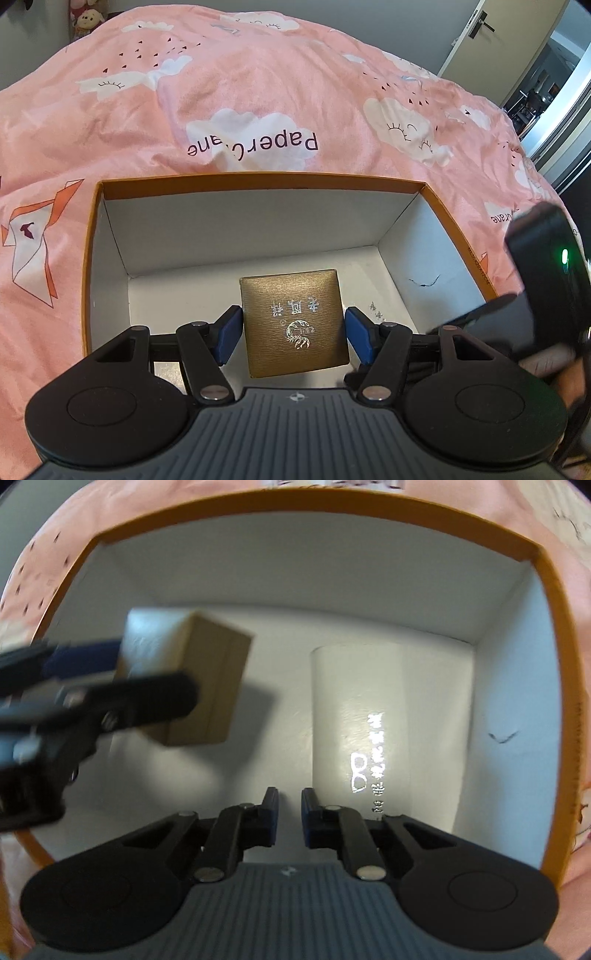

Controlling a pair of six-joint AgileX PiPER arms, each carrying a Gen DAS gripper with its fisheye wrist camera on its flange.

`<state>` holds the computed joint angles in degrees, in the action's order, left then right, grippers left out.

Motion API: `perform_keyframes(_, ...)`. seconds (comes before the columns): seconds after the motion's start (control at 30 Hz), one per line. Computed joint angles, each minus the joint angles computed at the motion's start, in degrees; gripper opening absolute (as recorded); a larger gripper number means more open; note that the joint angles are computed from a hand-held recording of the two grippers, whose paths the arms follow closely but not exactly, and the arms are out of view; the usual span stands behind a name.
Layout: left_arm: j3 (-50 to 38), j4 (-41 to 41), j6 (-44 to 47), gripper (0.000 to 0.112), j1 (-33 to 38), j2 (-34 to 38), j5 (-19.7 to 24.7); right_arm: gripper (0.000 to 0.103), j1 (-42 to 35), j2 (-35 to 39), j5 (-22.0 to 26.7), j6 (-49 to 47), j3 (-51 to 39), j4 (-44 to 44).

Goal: Organize objects
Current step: 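Lower the white case into the orange box and open the right gripper, then lower the gold box into the orange box and open the left gripper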

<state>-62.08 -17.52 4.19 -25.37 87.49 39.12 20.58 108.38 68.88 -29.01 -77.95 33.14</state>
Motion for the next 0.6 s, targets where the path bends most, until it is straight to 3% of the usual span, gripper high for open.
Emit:
perform_keyframes(0.27, -1.81, -1.46, 1.73, 0.070, -0.03, 2.38, 0.78, 0.010, -3.03, 3.17, -2.56, 3.99, -4.79, -0.64)
perform_keyframes(0.4, -2.25, -1.85, 2.04, 0.070, -0.31, 3.08, 0.67, 0.006, -2.39, 1.95, -7.37, 4.41, -4.53, -3.09)
perform_keyframes(0.53, -2.81, -2.48, 2.69, 0.070, -0.45, 3.62, 1.39, 0.001, -0.47, 0.99, -15.25, 4.65, -2.82, -9.32)
perform_keyframes(0.6, -2.92, -2.60, 3.06, 0.070, -0.70, 3.60, 2.02, 0.002, 0.67, 3.48, -14.15, 3.85, -6.18, -9.56)
